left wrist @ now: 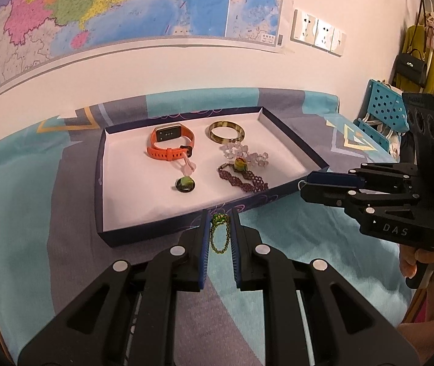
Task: Organize jewelry
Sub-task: 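Carry the gold ring and silver ring over the box with both grippers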
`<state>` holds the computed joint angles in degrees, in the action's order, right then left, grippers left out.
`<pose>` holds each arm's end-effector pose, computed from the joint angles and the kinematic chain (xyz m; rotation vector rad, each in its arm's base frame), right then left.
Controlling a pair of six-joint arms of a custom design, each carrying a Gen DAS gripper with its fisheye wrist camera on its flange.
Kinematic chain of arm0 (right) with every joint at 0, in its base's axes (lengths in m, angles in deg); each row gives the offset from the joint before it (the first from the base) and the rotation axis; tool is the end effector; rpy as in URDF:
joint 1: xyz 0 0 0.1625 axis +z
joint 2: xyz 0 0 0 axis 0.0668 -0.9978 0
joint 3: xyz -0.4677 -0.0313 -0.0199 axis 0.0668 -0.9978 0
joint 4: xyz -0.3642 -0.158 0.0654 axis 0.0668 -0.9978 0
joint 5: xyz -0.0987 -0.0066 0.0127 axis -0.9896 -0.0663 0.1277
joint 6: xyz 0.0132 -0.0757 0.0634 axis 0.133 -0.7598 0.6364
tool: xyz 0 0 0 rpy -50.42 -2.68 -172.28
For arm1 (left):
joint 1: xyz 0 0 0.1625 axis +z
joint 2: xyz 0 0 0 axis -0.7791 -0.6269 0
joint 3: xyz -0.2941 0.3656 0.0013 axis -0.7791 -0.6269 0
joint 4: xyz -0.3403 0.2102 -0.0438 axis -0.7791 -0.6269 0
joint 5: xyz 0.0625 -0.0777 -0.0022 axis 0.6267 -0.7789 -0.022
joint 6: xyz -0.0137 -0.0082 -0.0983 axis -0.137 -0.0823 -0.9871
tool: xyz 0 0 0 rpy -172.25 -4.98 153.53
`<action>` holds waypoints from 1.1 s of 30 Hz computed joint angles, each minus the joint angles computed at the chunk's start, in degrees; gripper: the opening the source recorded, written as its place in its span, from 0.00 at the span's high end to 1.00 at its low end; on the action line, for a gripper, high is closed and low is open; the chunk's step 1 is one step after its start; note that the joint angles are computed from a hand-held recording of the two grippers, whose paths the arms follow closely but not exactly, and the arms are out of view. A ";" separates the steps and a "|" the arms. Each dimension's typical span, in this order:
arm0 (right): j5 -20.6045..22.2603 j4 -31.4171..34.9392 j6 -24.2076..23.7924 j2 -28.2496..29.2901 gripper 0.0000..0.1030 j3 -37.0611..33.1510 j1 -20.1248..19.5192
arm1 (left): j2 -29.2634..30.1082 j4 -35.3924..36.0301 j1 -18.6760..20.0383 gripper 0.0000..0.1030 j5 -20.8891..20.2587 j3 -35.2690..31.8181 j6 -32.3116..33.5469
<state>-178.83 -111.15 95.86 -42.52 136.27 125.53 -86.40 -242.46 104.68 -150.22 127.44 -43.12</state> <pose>0.3734 -0.3634 0.0695 0.3346 -2.3721 0.9405 -0.1095 -0.4312 0.3027 1.2642 2.4683 -0.6154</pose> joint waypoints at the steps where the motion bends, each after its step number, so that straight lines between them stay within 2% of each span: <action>1: 0.11 -0.14 -0.19 -0.02 0.83 -0.08 -0.09 | 0.03 -0.05 -0.14 0.87 0.06 -0.02 -0.09; 33: 0.12 -0.40 -4.09 0.04 0.83 -2.87 -1.20 | 3.52 -2.69 -0.75 0.87 0.75 -2.10 1.00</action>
